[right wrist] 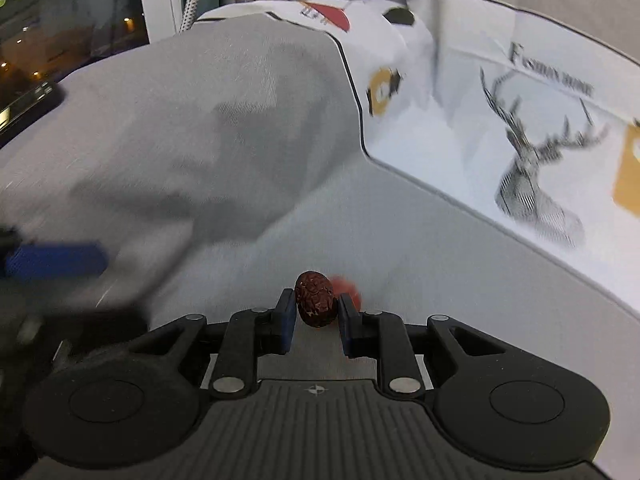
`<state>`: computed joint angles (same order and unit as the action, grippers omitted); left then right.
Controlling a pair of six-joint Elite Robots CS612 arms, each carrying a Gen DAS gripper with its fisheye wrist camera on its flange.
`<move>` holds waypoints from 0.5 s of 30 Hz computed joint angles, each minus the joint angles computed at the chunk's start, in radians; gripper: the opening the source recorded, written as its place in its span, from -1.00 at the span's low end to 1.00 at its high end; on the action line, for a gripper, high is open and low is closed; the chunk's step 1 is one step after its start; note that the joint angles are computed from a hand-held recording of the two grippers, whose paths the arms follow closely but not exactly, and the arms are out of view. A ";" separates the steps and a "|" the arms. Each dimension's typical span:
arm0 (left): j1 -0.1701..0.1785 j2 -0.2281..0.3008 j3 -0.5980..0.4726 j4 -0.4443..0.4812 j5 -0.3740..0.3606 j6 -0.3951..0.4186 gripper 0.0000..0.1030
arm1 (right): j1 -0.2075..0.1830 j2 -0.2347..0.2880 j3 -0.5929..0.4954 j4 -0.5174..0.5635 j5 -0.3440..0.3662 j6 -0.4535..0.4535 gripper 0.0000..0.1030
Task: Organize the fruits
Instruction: 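Close the right tool on the red date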
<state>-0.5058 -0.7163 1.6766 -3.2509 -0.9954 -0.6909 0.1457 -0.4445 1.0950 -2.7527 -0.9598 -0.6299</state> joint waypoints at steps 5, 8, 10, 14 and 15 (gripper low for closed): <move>-0.001 -0.004 -0.004 0.043 -0.012 0.000 0.23 | -0.023 -0.067 0.135 -0.026 0.000 -0.001 -0.55; 0.011 -0.007 -0.016 0.092 -0.083 -0.003 0.15 | -0.034 -0.099 0.199 -0.038 -0.002 -0.006 -0.55; 0.023 -0.005 -0.027 0.117 -0.140 -0.009 -0.35 | -0.041 -0.124 0.246 -0.047 -0.020 -0.018 -0.55; 0.038 0.005 -0.054 0.155 -0.214 -0.007 -0.63 | -0.059 -0.173 0.333 -0.057 -0.047 -0.063 -0.54; 0.040 0.010 -0.063 0.158 -0.224 -0.003 -0.63 | -0.065 -0.185 0.354 -0.060 -0.044 -0.082 -0.54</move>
